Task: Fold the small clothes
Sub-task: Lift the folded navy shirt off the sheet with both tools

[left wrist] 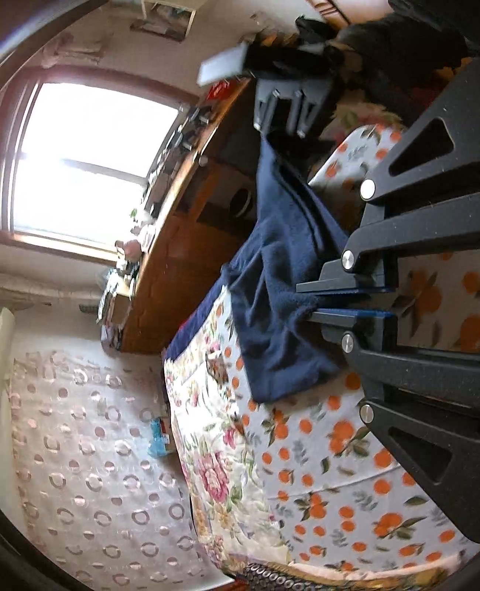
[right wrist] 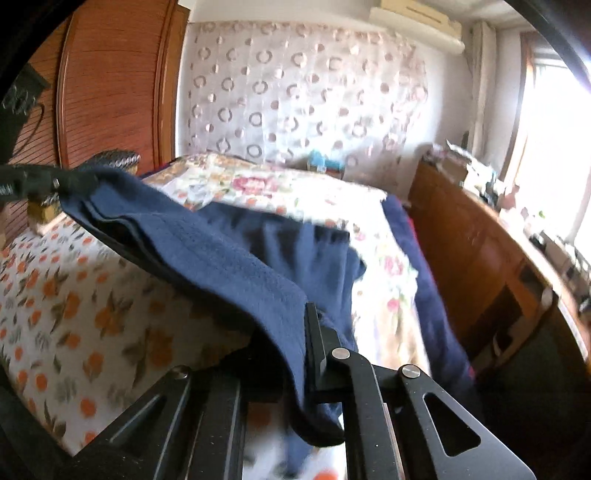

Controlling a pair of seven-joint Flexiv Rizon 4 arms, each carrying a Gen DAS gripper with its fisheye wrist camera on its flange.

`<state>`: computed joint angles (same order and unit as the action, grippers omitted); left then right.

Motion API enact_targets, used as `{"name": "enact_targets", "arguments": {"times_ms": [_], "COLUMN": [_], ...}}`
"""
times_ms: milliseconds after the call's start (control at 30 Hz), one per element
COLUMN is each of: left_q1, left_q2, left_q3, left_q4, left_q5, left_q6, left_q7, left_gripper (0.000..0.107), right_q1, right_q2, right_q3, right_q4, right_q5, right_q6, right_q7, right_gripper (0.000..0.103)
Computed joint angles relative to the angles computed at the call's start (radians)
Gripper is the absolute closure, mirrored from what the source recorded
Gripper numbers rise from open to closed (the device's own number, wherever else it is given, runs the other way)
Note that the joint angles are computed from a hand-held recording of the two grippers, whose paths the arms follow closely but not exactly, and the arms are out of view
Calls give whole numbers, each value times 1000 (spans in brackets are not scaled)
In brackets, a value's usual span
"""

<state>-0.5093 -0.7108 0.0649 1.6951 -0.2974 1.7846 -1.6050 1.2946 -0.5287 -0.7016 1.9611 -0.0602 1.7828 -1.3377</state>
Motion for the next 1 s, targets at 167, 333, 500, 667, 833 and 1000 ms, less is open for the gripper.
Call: {"name": "enact_targets", "arguments": {"times_ms": [167,333,500,667,833,1000], "left_q1": [17,50,100,148,178,187], "left_q2": [-51,-128,-184,-206,-199,-206], "left_q3": [58,95,73,34,1,-15], "left_q4": [-120,-265,-354,-396,-391,-395], "left_q5": [-19,2,45,90,131,149], "left_q6": [-115,-250,-331,-372,-334,-349], "left_q7": [-10,-68,-101,-134,-141,-127], "left_gripper": [100,100,99,77,53,53], "right_q1": [-227,-532,-690,-778,-753,-707], "right_q2": [-62,-180,-293,-365,-393,-412], "right_q3": [206,549,770,916,895,795], "right_q4": [-211,-507,-733,-895,-995,-1053], "right_q5": [-109,-209,-253,-235,-167,-190], "right_q6": [-81,-262,-428,-581,-661,-637], "right_q7": [-5,-50,-127,-214,-247,-161], "right_gripper": [94,94,94,90,72,61]}}
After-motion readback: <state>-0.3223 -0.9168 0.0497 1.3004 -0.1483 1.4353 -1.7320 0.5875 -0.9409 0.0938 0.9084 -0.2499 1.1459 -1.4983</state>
